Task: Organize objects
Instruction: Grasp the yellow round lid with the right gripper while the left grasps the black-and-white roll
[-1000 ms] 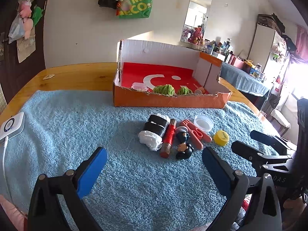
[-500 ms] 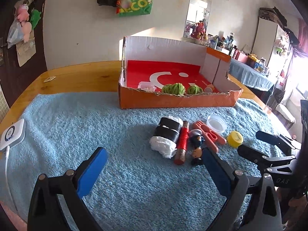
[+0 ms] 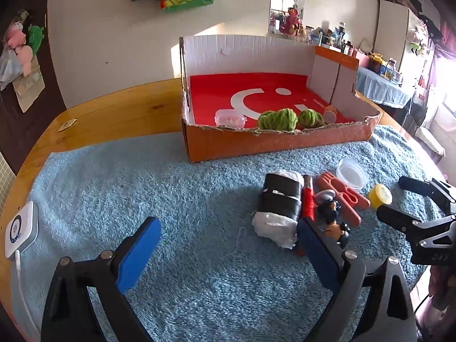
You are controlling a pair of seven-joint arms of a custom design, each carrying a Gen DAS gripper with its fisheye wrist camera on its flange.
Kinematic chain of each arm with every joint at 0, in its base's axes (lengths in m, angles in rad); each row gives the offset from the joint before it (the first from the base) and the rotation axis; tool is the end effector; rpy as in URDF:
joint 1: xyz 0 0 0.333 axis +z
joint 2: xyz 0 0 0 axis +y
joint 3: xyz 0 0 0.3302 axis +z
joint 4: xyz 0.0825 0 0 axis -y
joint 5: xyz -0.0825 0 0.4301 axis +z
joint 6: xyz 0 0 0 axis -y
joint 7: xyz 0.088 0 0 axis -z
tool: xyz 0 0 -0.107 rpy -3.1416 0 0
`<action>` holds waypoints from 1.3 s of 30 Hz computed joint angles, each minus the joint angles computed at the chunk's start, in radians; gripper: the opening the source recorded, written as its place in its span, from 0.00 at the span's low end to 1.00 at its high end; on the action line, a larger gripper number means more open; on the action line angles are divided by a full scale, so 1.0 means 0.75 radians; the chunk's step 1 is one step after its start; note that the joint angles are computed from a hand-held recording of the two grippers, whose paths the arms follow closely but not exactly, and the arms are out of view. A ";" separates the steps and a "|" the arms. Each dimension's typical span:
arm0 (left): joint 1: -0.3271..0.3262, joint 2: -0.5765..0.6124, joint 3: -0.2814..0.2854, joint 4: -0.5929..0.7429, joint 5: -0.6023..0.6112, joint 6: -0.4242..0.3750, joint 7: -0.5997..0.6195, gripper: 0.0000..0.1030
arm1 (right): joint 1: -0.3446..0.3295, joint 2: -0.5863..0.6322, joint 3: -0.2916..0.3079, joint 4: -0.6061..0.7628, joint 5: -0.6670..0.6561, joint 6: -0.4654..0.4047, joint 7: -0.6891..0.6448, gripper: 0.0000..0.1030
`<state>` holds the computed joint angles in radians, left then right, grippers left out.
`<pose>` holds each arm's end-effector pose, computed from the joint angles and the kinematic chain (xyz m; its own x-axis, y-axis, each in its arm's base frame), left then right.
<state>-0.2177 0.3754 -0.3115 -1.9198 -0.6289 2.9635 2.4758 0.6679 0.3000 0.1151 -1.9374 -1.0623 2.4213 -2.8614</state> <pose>0.6330 -0.3044 0.3545 -0.7096 -0.7046 -0.0009 -0.5156 0.5201 -0.6809 0.4822 0.4694 0.3368 -0.2698 -0.9584 -0.0927 -0.6941 0.2603 -0.6711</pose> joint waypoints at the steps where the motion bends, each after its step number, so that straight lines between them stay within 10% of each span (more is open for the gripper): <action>1: 0.004 0.004 0.000 0.009 0.003 -0.020 0.004 0.95 | -0.001 0.004 0.002 0.005 0.008 -0.006 -0.016 0.90; 14: -0.062 0.062 0.055 0.094 0.156 -0.074 -0.008 0.95 | -0.002 0.024 -0.003 0.036 0.046 -0.044 -0.116 0.90; 21: 0.009 0.088 -0.013 0.158 0.077 -0.238 0.050 0.70 | -0.001 0.020 -0.008 0.028 0.023 -0.018 -0.135 0.87; 30: 0.039 0.057 -0.072 0.111 -0.111 -0.221 0.231 0.35 | 0.005 0.027 -0.016 0.035 -0.038 0.037 -0.122 0.53; 34: 0.030 0.045 -0.074 0.083 -0.164 -0.165 0.269 0.35 | 0.019 0.032 -0.025 0.035 -0.100 0.053 -0.081 0.31; 39: 0.041 0.025 -0.079 0.063 -0.230 -0.169 0.286 0.35 | 0.021 0.021 -0.032 0.013 -0.171 0.093 0.003 0.28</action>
<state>-0.1866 0.3941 -0.3709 -1.8728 -0.8014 2.8368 2.6906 0.6835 0.3155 0.0912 -1.9275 -1.1907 2.4914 -2.8595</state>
